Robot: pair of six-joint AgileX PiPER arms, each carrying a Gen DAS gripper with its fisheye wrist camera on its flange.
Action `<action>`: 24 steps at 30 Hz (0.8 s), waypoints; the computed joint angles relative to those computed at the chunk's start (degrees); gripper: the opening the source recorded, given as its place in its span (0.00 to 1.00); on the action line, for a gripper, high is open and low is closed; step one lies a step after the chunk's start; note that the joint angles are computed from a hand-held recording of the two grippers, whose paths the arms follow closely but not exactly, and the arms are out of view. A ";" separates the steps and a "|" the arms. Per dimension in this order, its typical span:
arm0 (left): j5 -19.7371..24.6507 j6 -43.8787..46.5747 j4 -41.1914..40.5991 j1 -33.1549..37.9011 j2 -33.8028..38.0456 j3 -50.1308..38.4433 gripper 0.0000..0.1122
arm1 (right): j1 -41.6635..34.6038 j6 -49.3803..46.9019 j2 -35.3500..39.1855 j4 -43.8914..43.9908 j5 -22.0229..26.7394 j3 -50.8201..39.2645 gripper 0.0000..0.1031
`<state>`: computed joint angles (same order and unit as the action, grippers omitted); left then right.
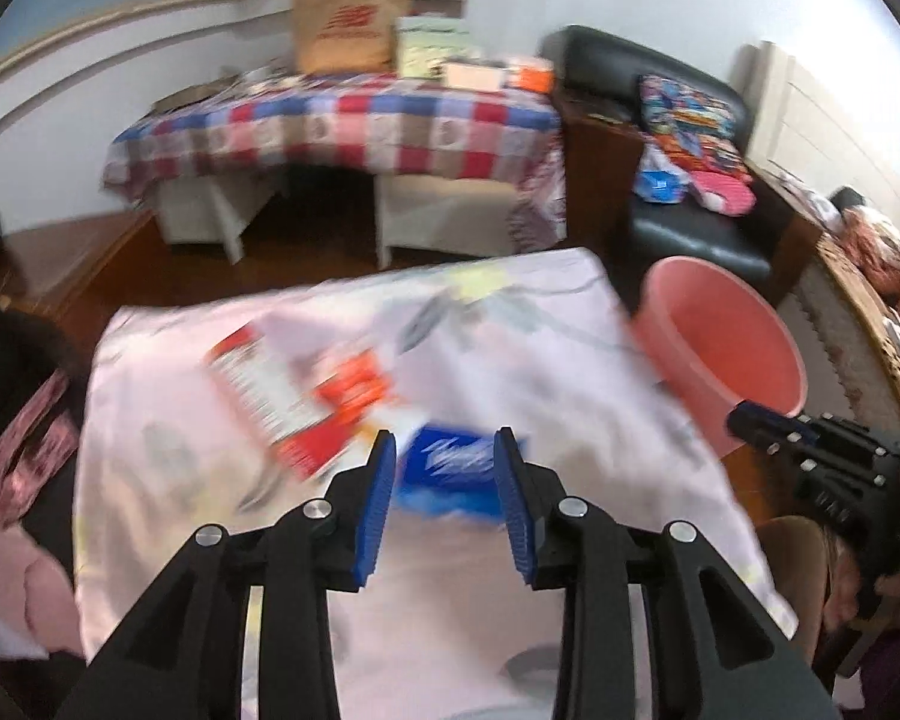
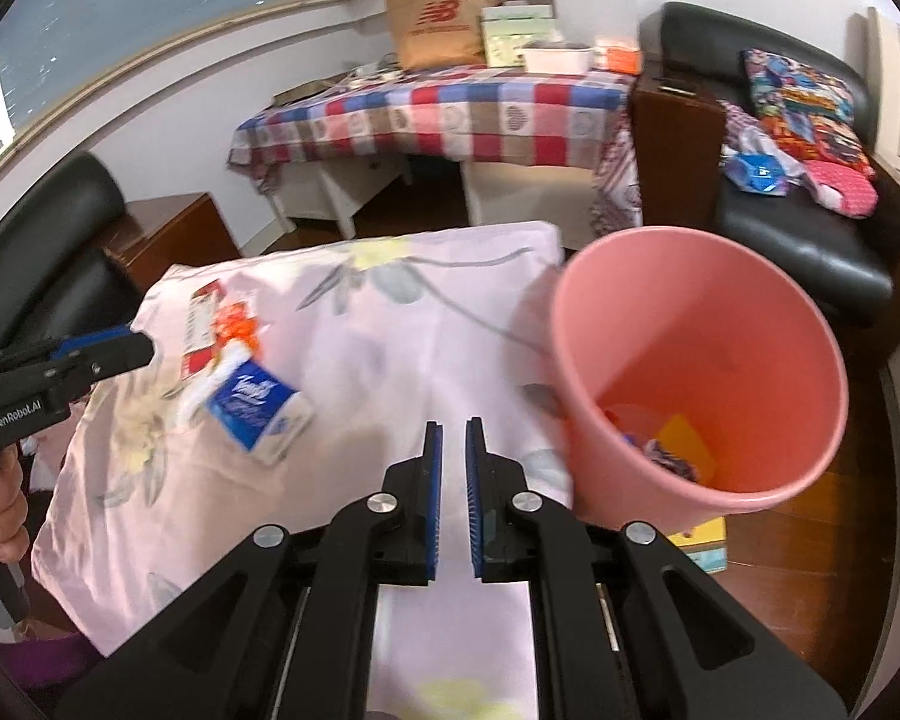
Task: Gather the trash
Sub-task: 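Move both open tools back over the table toward the tissue pack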
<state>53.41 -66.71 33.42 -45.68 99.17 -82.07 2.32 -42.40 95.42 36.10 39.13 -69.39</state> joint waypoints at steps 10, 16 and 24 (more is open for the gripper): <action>-5.95 -3.95 -2.58 2.71 -9.12 19.85 0.34 | 6.66 -1.76 0.03 0.86 0.60 1.95 0.35; -9.33 -4.39 -3.32 4.47 -8.03 20.35 0.34 | 9.43 -1.91 1.29 0.63 1.24 0.91 0.35; -9.62 4.17 -5.99 7.92 0.92 13.09 0.34 | 12.69 -3.61 4.67 -1.61 5.63 -4.32 0.53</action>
<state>43.79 -62.53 27.43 -37.76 100.09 -68.98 15.01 -46.01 100.09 34.50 44.76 -73.72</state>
